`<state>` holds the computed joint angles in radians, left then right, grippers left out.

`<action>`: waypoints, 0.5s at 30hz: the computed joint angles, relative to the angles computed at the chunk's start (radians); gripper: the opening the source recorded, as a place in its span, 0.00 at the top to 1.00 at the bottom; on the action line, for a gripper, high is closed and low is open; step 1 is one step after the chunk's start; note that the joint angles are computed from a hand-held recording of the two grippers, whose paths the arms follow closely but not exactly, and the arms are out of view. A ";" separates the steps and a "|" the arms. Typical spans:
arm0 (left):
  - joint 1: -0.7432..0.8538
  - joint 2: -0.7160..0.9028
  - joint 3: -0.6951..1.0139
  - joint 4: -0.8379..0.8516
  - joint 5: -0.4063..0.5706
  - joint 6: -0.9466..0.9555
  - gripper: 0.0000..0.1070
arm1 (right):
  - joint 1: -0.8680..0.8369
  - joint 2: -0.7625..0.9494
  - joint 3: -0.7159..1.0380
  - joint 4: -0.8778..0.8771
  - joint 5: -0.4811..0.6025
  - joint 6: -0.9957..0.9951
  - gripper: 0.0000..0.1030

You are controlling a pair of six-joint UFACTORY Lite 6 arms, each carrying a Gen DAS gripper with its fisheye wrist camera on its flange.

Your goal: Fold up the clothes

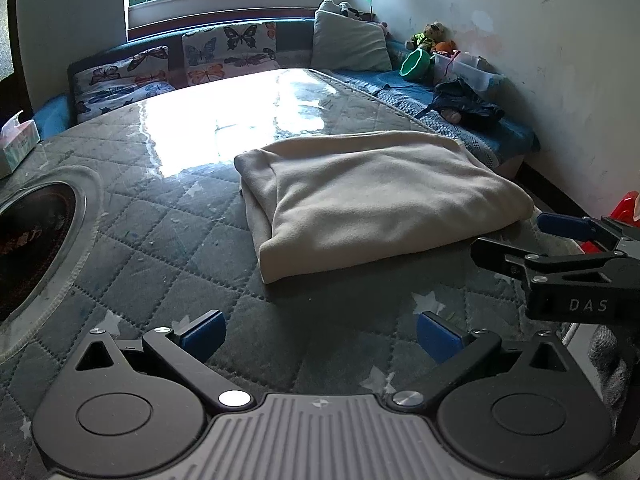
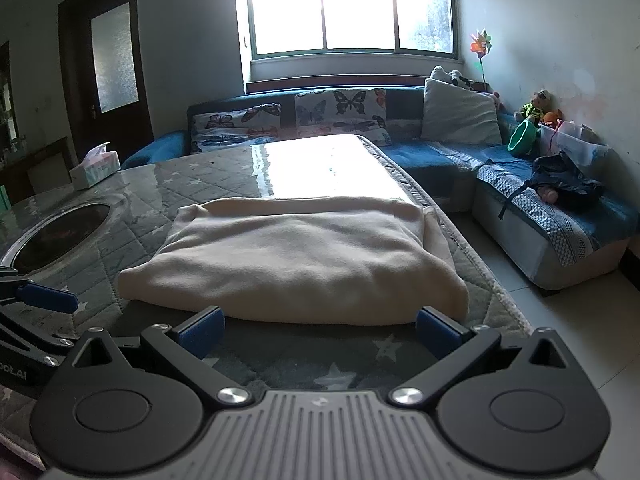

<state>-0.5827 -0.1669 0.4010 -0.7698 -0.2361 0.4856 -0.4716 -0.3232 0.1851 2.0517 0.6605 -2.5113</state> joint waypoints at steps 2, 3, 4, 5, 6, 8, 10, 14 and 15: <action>-0.005 -0.006 -0.004 -0.015 -0.003 0.012 0.04 | -0.004 -0.008 -0.004 -0.008 0.002 0.007 0.00; -0.008 -0.009 -0.006 -0.026 -0.005 0.022 0.04 | -0.005 -0.014 -0.007 -0.011 0.002 0.010 0.00; -0.013 -0.011 -0.008 -0.041 -0.007 0.036 0.04 | -0.005 -0.021 -0.010 -0.014 0.002 0.014 0.00; -0.016 -0.013 -0.008 -0.057 -0.008 0.050 0.04 | -0.005 -0.026 -0.013 -0.017 0.000 0.018 0.00; -0.018 -0.015 -0.009 -0.070 -0.008 0.060 0.04 | -0.004 -0.034 -0.017 -0.020 -0.002 0.022 0.00; -0.021 -0.021 -0.011 -0.096 -0.007 0.082 0.04 | -0.002 -0.050 -0.024 -0.026 -0.006 0.031 0.00; -0.023 -0.029 -0.016 -0.113 -0.008 0.097 0.04 | 0.002 -0.061 -0.027 -0.029 -0.012 0.038 0.00; -0.031 -0.046 -0.027 -0.148 -0.015 0.123 0.04 | 0.014 -0.084 -0.036 -0.034 -0.026 0.052 0.00; -0.032 -0.048 -0.029 -0.153 -0.016 0.127 0.04 | 0.015 -0.091 -0.039 -0.040 -0.030 0.059 0.00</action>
<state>-0.6147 -0.2152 0.3719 -0.9224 -0.2523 0.6123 -0.4561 -0.4146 0.1463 2.0116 0.6308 -2.4524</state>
